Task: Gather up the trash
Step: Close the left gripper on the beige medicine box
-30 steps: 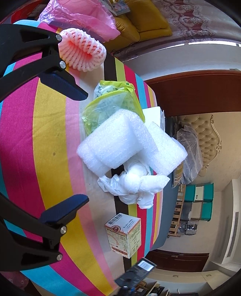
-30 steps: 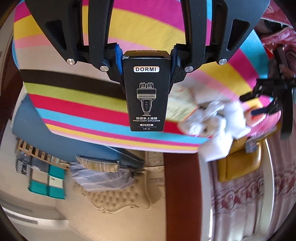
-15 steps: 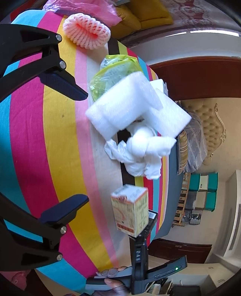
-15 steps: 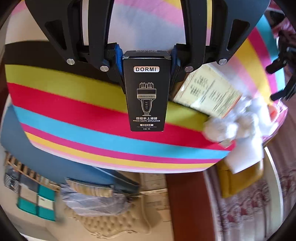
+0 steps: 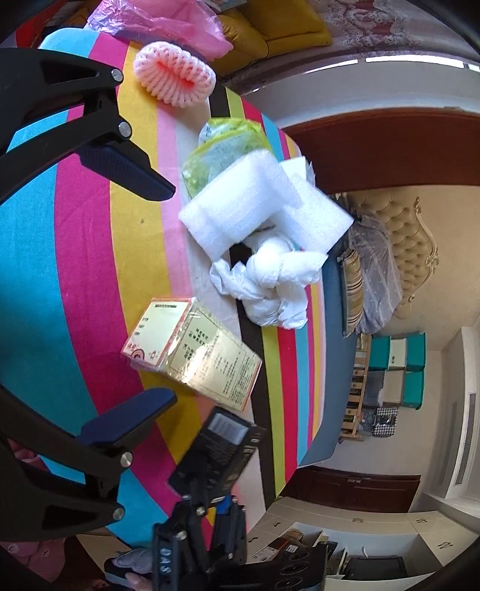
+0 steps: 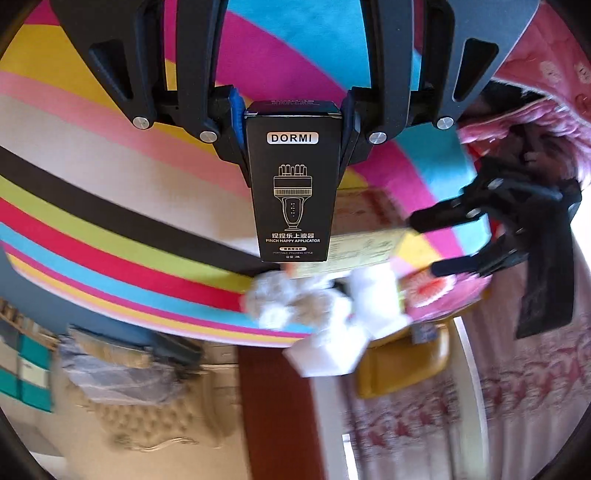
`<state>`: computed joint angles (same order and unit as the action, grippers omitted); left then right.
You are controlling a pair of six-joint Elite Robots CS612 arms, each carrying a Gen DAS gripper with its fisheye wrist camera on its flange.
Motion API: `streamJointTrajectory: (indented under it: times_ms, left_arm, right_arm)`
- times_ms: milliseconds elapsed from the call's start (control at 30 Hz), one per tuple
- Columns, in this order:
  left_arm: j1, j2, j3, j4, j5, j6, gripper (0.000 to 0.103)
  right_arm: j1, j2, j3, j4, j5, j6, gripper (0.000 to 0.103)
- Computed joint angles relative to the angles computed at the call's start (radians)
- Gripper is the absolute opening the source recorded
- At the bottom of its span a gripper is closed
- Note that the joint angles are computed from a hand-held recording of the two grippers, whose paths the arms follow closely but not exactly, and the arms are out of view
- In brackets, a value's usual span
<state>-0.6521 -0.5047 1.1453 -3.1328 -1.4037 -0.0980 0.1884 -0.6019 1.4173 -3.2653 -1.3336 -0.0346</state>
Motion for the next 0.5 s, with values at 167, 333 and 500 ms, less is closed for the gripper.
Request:
streamJointTrajectory:
  times_ms: [167, 333, 500]
  left_arm:
    - [-0.003, 0.037, -0.085, 0.095, -0.045, 0.057, 0.098]
    - [0.003, 0.074, -0.174, 0.211, -0.094, 0.066, 0.085]
    - [-0.003, 0.077, -0.173, 0.211, -0.116, 0.127, 0.06]
  right_arm:
    - [-0.003, -0.001, 0.011, -0.019, -0.069, 0.041, 0.038]
    - [0.001, 0.0, 0.024, -0.031, -0.108, 0.057, 0.038]
    - [0.009, 0.002, 0.026, -0.045, -0.156, 0.072, 0.038]
